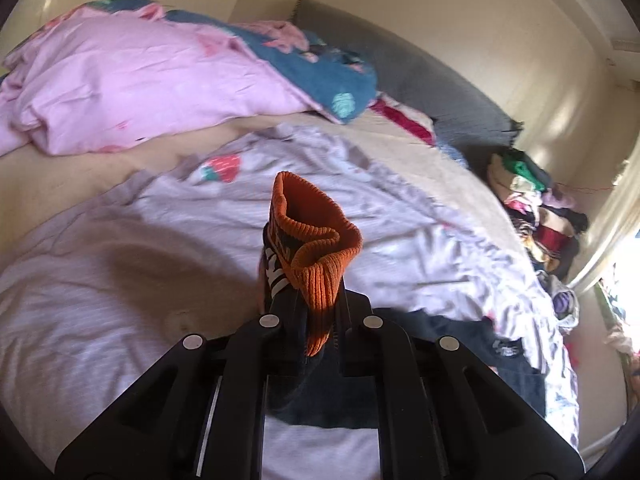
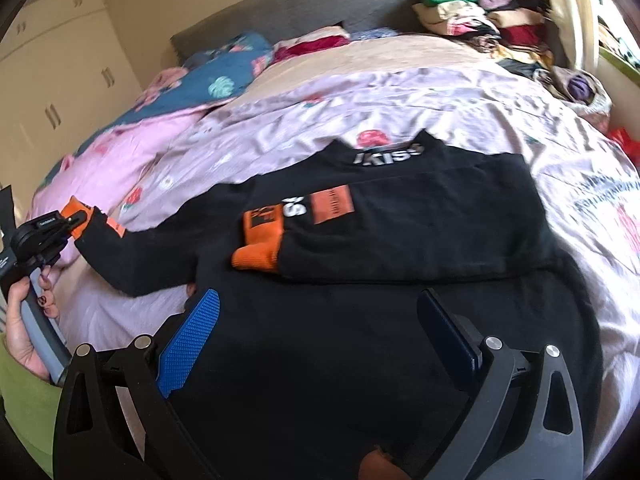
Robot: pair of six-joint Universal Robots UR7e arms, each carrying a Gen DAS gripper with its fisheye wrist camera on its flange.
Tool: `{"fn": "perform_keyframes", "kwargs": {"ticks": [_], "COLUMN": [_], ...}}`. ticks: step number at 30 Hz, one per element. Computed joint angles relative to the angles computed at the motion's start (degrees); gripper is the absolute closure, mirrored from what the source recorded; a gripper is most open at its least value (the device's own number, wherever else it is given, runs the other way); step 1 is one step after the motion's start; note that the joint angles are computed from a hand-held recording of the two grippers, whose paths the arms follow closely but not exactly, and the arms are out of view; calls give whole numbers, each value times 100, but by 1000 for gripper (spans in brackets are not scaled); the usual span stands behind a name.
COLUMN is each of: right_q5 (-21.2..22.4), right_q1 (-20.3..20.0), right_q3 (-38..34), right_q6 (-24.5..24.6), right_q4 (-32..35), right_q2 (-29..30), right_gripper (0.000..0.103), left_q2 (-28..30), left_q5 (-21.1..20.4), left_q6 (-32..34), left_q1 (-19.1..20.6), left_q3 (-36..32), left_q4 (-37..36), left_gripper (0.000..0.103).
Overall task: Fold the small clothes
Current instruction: 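Close the left gripper on the orange cuff and lift it, then carry the sleeve across the body with the left gripper and release it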
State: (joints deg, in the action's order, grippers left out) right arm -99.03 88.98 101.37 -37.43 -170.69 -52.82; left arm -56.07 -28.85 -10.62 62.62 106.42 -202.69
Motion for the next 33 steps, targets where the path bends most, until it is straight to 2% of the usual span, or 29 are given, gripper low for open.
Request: {"fn": "perform_keyframes", "kwargs": {"ticks": [17, 33], "right_q5": [620, 913], "right_q1": [-435, -824], "right_q3": [191, 302], "right_q6": [269, 393], "right_q4": [-84, -118], "right_q2": [-642, -1073], "right_gripper": [5, 5], "left_q2": [689, 1285], "left_q5": [-532, -987], "left_q6": [643, 689], "left_q1": [-491, -699], "left_q3": [-865, -1479], "left_q4": [77, 499], "left_gripper": [100, 100]}}
